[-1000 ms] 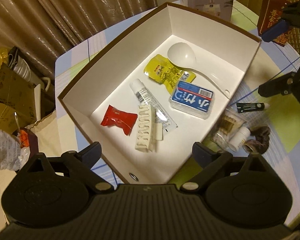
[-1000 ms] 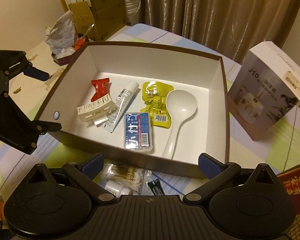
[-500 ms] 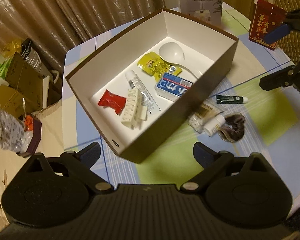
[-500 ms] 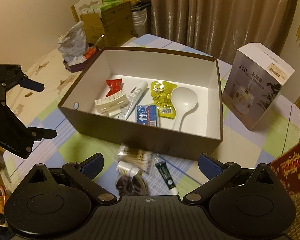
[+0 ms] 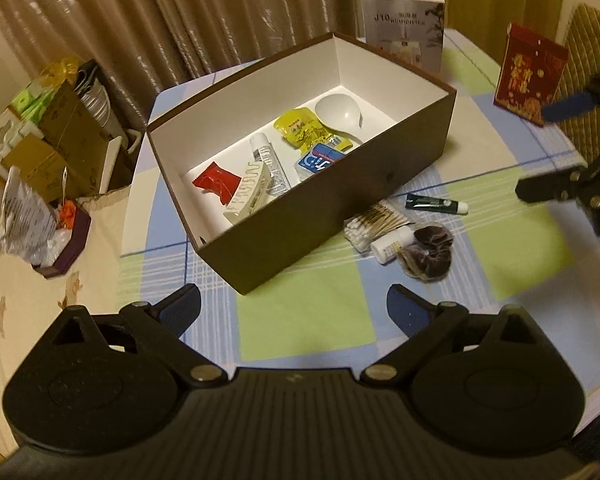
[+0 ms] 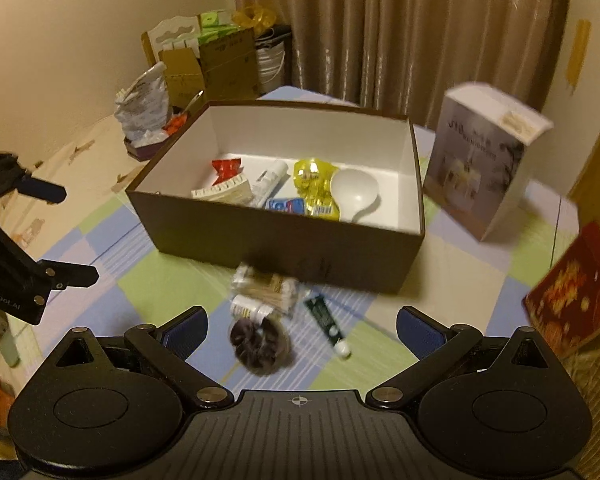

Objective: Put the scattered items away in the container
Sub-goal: 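Withdraw both tools from the box back toward the remaining items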

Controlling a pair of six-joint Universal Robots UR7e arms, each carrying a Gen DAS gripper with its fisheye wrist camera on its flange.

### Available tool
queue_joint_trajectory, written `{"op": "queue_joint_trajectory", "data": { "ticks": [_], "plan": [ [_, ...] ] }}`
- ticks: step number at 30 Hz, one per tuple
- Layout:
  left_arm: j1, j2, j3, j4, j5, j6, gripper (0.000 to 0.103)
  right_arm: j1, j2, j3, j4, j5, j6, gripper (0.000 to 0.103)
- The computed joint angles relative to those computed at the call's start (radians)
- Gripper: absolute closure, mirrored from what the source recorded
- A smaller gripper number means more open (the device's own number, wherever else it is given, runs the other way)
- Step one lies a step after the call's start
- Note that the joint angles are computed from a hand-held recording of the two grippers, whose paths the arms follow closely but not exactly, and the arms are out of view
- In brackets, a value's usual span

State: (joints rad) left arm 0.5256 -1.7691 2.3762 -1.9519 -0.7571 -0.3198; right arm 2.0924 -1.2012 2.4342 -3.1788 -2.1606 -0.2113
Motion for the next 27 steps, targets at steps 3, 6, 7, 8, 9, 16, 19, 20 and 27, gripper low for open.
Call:
{"op": "queue_joint_trajectory", "data": {
  "ticks": [3, 6, 7, 8, 9, 16, 19, 20, 27],
  "plan": [
    [-0.027, -0.036, 0.031, 0.016, -0.012, -0.065, 0.005, -0.031, -0.029, 0.030, 0.007, 0.041, 0.030, 0.000],
    [-0.056, -0.067, 0.063, 0.045, -0.020, -0.130, 0.005, -0.053, -0.045, 0.064, -0.024, 0.067, 0.023, 0.000],
    [-0.067, -0.079, 0.073, 0.053, -0.022, -0.150, 0.005, -0.054, -0.042, 0.074, -0.042, 0.061, 0.027, 0.000],
    [-0.079, -0.089, 0.085, 0.060, -0.024, -0.174, 0.005, -0.056, -0.038, 0.085, -0.066, 0.054, 0.029, 0.000],
    [-0.087, -0.100, 0.094, 0.065, -0.026, -0.192, 0.005, -0.058, -0.033, 0.097, -0.092, 0.048, 0.030, 0.000],
    [-0.107, -0.133, 0.149, 0.074, -0.059, -0.302, 0.005, -0.084, -0.012, 0.174, -0.192, 0.039, 0.071, 0.000],
    [-0.107, -0.136, 0.163, 0.078, -0.073, -0.311, 0.005, -0.093, -0.006, 0.194, -0.202, 0.027, 0.090, 0.000],
    [-0.109, -0.135, 0.168, 0.080, -0.074, -0.318, 0.005, -0.096, -0.002, 0.199, -0.207, 0.023, 0.093, 0.000],
    [-0.093, -0.125, 0.197, 0.015, -0.113, -0.304, 0.006, -0.119, 0.037, 0.235, -0.276, 0.012, 0.090, 0.000]
  ]
}}
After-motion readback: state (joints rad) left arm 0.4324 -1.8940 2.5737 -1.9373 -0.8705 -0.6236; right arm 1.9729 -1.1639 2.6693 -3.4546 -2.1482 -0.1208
